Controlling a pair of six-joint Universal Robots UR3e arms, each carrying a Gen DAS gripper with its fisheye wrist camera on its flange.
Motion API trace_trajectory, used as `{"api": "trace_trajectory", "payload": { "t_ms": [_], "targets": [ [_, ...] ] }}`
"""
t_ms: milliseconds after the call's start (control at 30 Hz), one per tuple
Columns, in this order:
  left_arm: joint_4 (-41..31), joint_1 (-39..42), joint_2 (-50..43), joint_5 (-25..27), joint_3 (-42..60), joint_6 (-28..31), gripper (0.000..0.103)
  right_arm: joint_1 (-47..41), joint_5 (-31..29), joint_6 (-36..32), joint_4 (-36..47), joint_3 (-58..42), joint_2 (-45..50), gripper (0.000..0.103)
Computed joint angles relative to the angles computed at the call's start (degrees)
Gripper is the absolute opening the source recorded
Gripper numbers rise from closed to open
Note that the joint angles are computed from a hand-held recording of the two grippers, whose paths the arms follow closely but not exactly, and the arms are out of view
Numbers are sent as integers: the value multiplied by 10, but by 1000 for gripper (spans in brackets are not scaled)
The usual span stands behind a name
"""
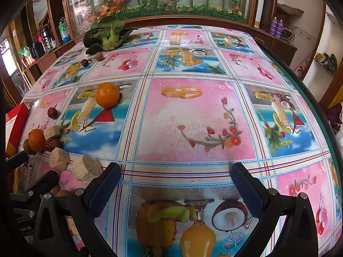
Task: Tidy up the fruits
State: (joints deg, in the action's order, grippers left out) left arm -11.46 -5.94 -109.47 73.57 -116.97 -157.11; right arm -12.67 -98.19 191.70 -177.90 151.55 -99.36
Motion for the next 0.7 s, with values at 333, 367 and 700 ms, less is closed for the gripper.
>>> {"api": "trace_trajectory", "payload": {
  "t_ms": [333,367,700],
  "targets": [
    [4,-1,-1,2,-1,0,103,2,-3,0,-2,0,2,103],
    [4,-1,-1,2,-1,0,103,2,-3,0,-2,0,2,103],
    [4,-1,-1,2,-1,0,103,14,-11,12,-17,-4,22,103]
  ]
}}
